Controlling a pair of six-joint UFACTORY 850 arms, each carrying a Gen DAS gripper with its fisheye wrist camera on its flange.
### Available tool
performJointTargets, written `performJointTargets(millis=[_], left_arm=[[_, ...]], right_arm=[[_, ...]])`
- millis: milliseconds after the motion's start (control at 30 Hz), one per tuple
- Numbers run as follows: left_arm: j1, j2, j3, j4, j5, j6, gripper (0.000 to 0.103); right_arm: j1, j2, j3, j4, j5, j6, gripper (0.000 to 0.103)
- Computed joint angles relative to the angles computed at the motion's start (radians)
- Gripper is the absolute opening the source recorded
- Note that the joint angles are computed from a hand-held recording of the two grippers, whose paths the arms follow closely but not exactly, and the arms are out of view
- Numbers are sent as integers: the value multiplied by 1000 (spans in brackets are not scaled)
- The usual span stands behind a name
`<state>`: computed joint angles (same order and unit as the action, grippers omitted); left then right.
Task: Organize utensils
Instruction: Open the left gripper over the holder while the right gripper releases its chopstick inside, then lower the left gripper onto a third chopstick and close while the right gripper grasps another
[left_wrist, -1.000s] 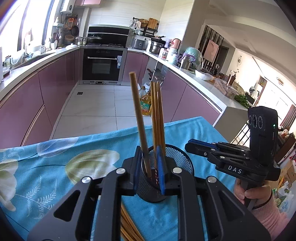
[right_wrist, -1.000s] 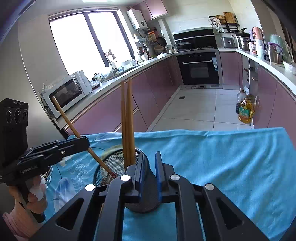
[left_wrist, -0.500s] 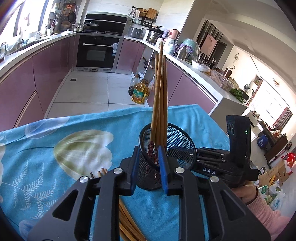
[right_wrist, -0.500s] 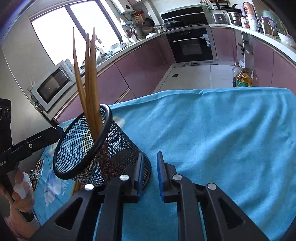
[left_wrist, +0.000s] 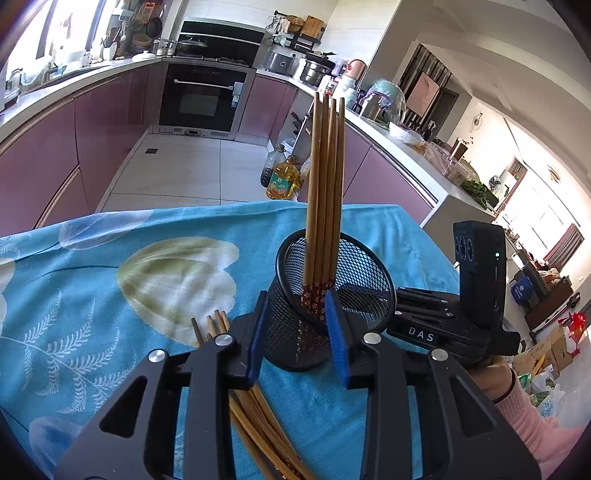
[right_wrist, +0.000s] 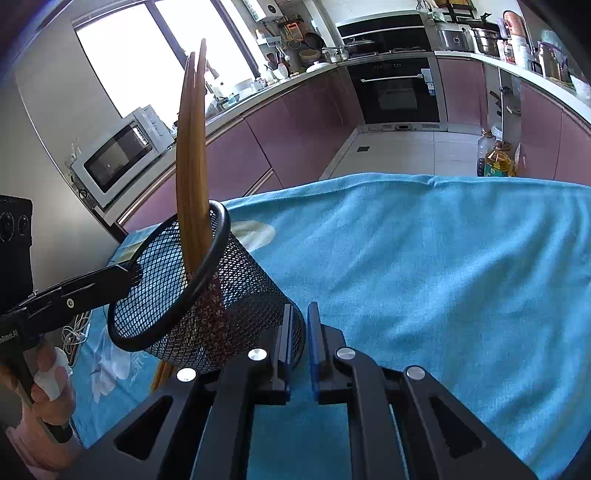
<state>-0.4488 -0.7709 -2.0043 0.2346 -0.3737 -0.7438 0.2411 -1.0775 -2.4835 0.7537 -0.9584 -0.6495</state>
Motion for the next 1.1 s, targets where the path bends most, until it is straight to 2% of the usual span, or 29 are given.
performJointTargets(millis=[100, 233, 400, 633, 667, 733, 900, 1100], left_arm=[[-9, 37, 61, 120, 26, -126, 39], [-29, 85, 143, 301, -7, -293, 39], [-42, 138, 254, 332, -32, -338, 44], [-64, 137, 308, 250, -66, -264, 46], [-66, 132, 306, 244, -80, -262, 44], [-67, 141, 328, 232, -58, -260, 42], [-54, 174, 388, 127, -3, -207, 19], [-37, 218, 462, 44, 74, -178, 11]], right_arm=[[-7, 48, 86, 14, 31, -20, 21], [-19, 140, 240, 48, 72, -81, 22], [-17, 260, 430, 122, 70, -230, 29], [28, 334, 553, 164, 28, -346, 29], [35, 339, 563, 165, 30, -351, 29], [46, 344, 574, 158, 33, -351, 29], [60, 349, 589, 137, 31, -339, 29], [76, 352, 598, 111, 33, -318, 29]])
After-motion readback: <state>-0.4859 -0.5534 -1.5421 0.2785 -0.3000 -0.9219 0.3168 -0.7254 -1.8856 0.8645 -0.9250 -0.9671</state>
